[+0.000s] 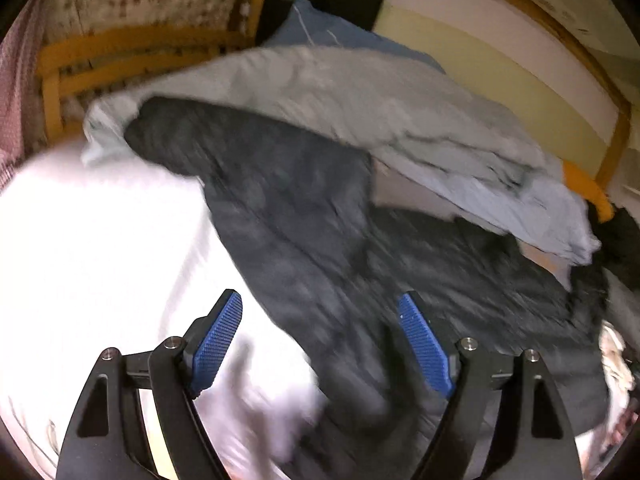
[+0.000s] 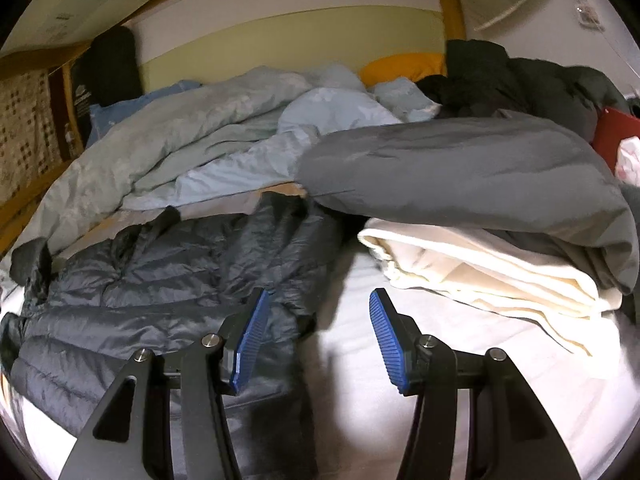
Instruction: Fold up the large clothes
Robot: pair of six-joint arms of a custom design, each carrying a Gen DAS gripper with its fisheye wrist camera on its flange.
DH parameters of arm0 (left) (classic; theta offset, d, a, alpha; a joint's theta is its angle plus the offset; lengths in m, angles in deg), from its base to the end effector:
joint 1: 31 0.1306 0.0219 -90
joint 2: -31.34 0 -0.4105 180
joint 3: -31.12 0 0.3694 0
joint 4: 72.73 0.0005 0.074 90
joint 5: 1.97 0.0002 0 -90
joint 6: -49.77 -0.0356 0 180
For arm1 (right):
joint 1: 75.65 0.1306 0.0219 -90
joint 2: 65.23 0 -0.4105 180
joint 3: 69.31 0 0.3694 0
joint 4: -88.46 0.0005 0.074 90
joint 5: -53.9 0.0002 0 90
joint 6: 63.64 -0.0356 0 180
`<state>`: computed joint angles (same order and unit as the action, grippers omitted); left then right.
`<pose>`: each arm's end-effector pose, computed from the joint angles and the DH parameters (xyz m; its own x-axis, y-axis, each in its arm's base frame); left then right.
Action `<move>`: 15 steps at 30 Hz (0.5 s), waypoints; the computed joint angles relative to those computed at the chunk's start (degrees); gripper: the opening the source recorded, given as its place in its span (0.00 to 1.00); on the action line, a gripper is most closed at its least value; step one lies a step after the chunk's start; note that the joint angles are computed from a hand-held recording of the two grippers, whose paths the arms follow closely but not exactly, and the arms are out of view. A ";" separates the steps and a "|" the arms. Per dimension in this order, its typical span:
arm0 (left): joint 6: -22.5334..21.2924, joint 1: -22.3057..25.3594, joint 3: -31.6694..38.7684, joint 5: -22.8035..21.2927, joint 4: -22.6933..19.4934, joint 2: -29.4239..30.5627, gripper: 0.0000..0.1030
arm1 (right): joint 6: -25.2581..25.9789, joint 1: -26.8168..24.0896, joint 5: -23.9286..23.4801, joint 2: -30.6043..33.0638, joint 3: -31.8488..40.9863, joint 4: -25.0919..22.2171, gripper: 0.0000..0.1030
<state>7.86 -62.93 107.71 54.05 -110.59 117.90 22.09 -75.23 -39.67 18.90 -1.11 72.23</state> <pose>0.3756 -0.2112 0.3995 -0.5096 -0.4096 -0.7567 -0.3879 0.8944 -0.2229 0.4277 0.0049 0.3791 -0.5353 0.0704 -0.8417 -0.0202 0.9952 0.0961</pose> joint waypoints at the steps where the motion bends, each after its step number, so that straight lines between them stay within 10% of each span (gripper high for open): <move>1: -1.92 1.68 0.49 -0.24 0.33 0.16 0.78 | 0.29 0.25 -0.44 -0.17 -0.07 0.30 0.53; 15: -1.73 28.46 8.76 21.05 1.17 12.83 0.69 | 6.35 6.74 0.39 0.20 0.49 0.66 0.53</move>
<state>6.13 -34.47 116.47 75.10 -109.42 130.73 28.44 -68.49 -39.28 19.10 -0.62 72.90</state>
